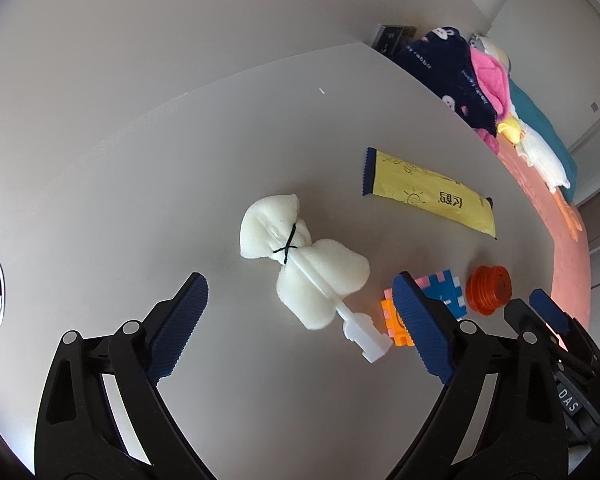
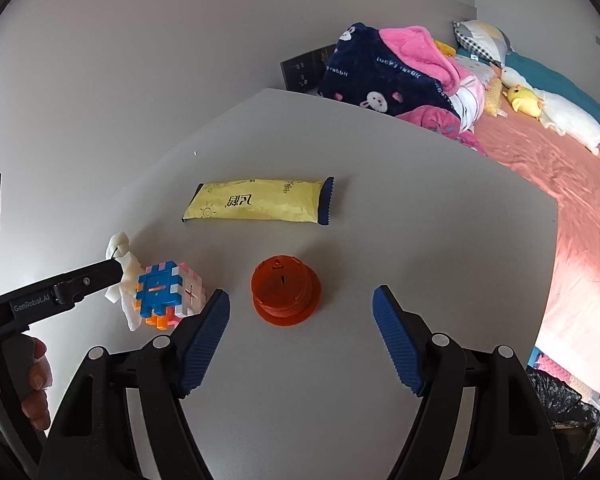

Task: Collect trash
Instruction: 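Grasp the white cloth doll with the left gripper while the right gripper grasps the red round lid, then carry the cloth doll and red lid over the trash bin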

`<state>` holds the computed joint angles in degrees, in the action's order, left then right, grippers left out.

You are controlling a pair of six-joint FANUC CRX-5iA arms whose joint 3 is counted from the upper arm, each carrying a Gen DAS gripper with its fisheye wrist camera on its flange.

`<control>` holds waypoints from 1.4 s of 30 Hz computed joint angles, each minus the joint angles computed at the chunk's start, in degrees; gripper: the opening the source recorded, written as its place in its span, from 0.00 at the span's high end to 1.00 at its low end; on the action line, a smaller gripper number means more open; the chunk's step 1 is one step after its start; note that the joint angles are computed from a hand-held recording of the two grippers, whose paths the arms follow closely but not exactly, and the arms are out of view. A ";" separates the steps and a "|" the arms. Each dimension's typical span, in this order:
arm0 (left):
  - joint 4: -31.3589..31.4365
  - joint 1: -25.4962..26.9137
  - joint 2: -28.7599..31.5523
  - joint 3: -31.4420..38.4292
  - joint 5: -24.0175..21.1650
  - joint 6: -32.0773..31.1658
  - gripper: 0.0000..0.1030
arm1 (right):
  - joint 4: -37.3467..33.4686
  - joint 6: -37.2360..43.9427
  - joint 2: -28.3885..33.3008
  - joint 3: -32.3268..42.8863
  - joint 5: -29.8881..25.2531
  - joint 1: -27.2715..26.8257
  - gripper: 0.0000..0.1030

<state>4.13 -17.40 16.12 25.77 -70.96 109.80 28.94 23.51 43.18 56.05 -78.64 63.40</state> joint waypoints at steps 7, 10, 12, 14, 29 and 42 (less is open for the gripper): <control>-1.20 -0.02 2.44 2.74 -2.59 3.41 0.18 | -1.72 5.28 6.83 11.18 -4.78 -0.95 0.36; -1.25 -0.12 3.11 3.46 -3.00 3.93 0.23 | -2.57 7.01 9.93 16.47 -7.56 -1.24 0.42; -1.64 -0.37 3.69 4.22 -3.61 4.04 0.27 | -2.93 7.88 11.37 18.92 -8.93 -1.27 0.46; -2.96 -0.95 4.24 5.31 -4.15 4.35 0.29 | -3.12 8.53 11.70 19.35 -9.36 -1.25 0.54; -5.13 -1.91 0.82 3.57 -0.15 3.84 0.68 | -2.98 5.23 3.86 6.75 -3.91 -0.45 0.54; -5.58 -4.70 -2.73 2.82 0.40 0.38 0.68 | 1.67 1.10 -3.27 -2.82 -1.60 2.26 0.54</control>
<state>-1.45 -22.09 13.39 28.58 -70.56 110.17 30.62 24.62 39.92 53.23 -80.24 65.66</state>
